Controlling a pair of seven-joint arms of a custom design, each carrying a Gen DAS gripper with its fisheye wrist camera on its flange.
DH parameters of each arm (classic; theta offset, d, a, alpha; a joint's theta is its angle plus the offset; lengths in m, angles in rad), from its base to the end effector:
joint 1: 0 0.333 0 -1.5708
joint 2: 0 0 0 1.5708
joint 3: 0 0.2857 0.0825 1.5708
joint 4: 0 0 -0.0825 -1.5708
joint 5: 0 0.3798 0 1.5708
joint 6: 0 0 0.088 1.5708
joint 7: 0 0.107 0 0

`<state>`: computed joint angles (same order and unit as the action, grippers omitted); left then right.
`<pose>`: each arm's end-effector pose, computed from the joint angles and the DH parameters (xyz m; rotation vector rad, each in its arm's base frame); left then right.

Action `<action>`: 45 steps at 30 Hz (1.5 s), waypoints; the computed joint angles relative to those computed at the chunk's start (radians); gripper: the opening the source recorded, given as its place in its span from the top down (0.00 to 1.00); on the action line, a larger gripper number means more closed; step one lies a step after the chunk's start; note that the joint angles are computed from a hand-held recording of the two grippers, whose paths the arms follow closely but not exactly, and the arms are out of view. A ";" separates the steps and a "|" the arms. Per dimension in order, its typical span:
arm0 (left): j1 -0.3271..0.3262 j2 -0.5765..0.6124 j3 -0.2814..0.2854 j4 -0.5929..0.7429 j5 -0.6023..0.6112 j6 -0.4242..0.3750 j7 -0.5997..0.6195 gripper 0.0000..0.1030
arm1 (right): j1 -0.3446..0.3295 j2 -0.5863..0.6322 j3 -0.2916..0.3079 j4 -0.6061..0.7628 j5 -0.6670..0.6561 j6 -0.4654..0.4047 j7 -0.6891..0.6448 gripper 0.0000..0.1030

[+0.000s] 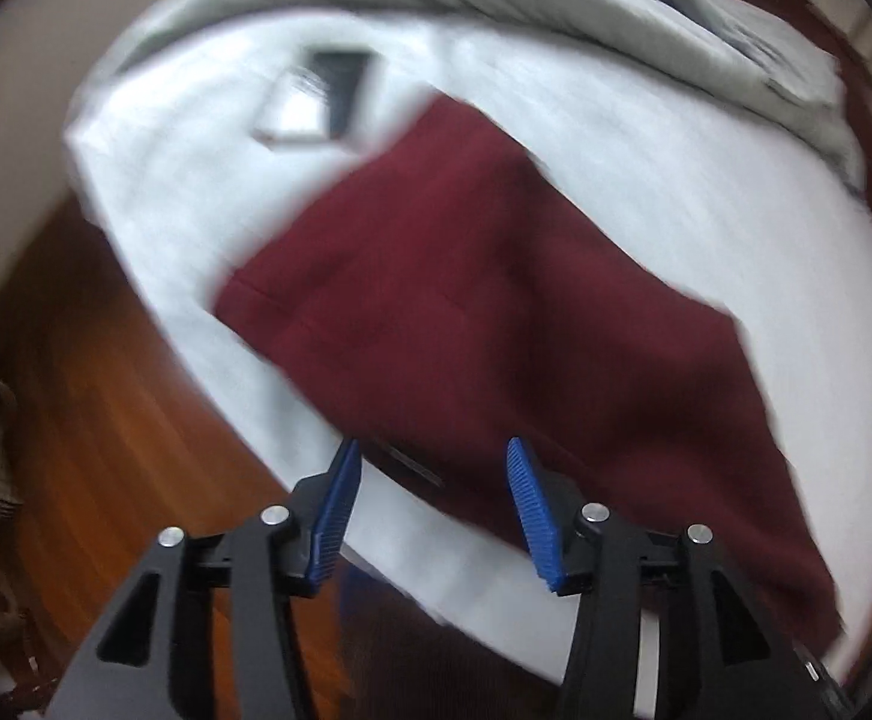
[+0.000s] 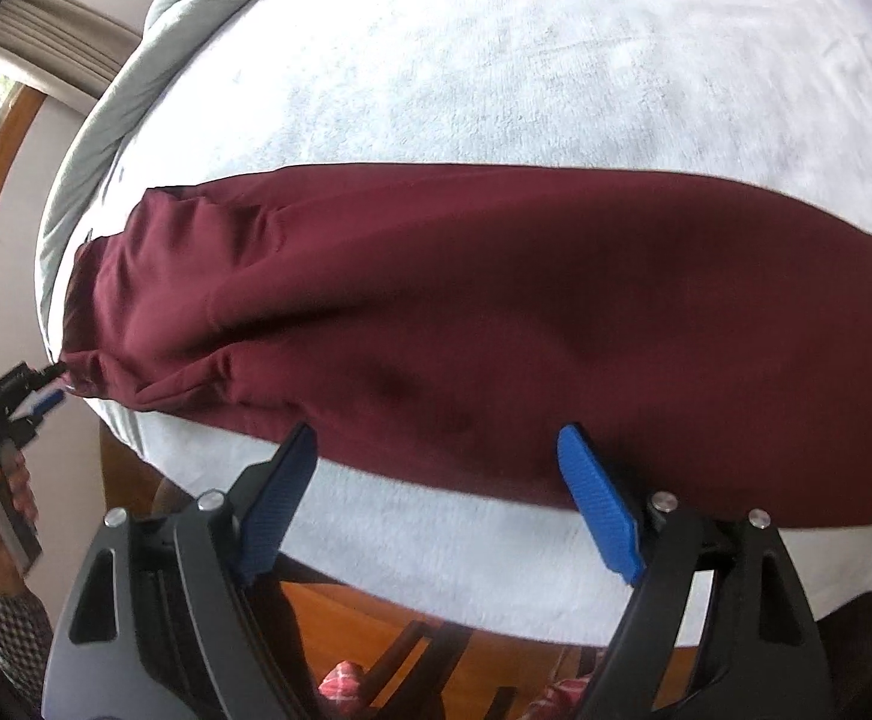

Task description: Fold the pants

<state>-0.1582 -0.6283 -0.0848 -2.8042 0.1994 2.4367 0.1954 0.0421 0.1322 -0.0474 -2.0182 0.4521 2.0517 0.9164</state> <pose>0.3609 -0.0854 0.3831 -2.8085 0.8141 -0.3803 0.5625 0.0211 0.3557 -2.3617 1.5360 0.3636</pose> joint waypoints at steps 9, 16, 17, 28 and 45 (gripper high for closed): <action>-0.325 0.420 0.129 0.257 -0.453 0.348 0.368 0.51 | -0.007 -0.058 -0.009 -0.056 -0.023 0.060 -0.006 0.21; -0.263 0.662 0.062 0.507 -0.550 0.283 0.512 0.78 | -0.041 -0.048 -0.029 -0.050 -0.011 0.051 -0.005 0.21; -0.250 0.684 0.048 0.522 -0.567 0.273 0.526 0.85 | -0.046 -0.043 -0.031 -0.045 -0.007 0.048 -0.003 0.21; -0.107 0.735 -0.105 0.570 -0.614 0.108 0.669 1.00 | -0.097 0.006 -0.055 0.013 0.013 0.062 0.005 0.21; -0.039 0.951 -0.202 0.834 -0.175 0.206 0.514 0.60 | -0.226 0.145 -0.113 0.171 -0.021 -0.042 0.094 0.19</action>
<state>-0.1973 0.3222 -0.2870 -1.9705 0.0240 2.6427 0.7092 -0.1834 0.2776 -0.1607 -1.8473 0.4313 2.0099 1.0104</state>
